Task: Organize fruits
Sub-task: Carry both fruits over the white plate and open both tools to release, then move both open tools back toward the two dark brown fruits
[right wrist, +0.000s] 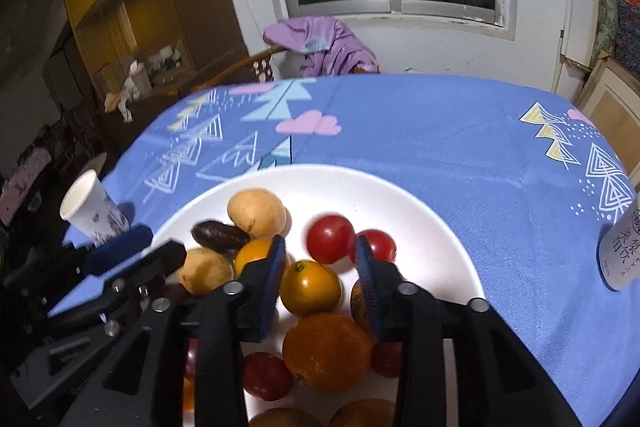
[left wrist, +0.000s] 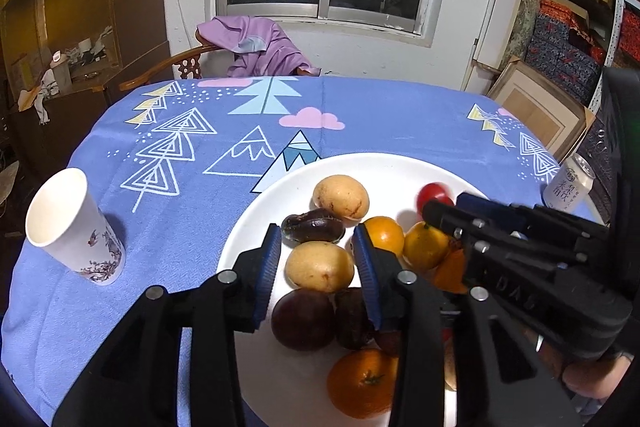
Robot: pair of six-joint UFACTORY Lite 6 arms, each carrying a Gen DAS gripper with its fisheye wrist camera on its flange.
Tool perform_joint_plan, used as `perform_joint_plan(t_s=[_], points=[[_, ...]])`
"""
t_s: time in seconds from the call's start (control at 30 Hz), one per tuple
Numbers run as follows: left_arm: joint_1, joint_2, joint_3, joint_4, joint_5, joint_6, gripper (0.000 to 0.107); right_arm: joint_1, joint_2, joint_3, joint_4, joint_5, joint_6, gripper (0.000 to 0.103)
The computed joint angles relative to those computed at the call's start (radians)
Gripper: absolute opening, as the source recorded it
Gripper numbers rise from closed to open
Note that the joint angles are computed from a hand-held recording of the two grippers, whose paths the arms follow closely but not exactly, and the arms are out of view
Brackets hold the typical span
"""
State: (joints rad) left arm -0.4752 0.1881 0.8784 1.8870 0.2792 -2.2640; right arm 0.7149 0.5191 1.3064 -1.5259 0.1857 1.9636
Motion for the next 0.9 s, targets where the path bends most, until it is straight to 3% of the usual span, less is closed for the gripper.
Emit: perform_joint_plan(t_s=[0.1,0.4,0.47,0.5,0.53,0.67,0.73,0.83,0.9], points=[[-0.015,-0.048,-0.035,-0.058,0.015,0.054,0.038,0.000,-0.055,-0.045,-0.114,0.000,0.135,0.044],[-0.144,-0.279,-0.222,-0.297,0.139,0.242,0.038,0.143,-0.324,-0.290,-0.137,0.125,0.215,0.044],[-0.202,-0.359,-0.283,-0.365,0.190,0.278,0.043,0.202,-0.420,-0.378,-0.131,0.175,0.242,0.046],[-0.231,-0.398,-0.312,-0.394,0.218,0.289,0.051,0.241,-0.477,-0.428,-0.120,0.208,0.255,0.050],[-0.283,-0.458,-0.357,-0.433,0.271,0.296,0.055,0.281,-0.525,-0.470,-0.097,0.245,0.254,0.055],[-0.483,-0.610,-0.452,-0.574,0.452,0.335,0.057,0.483,-0.700,-0.625,-0.011,0.443,0.274,0.066],[-0.625,-0.676,-0.495,-0.644,0.578,0.314,0.068,0.598,-0.768,-0.690,0.035,0.539,0.303,0.068],[-0.854,-0.720,-0.538,-0.721,0.769,0.216,0.075,0.793,-0.836,-0.776,0.101,0.719,0.379,0.073],[-0.981,-0.704,-0.545,-0.771,0.848,0.153,0.076,0.895,-0.843,-0.815,0.128,0.822,0.446,0.076]])
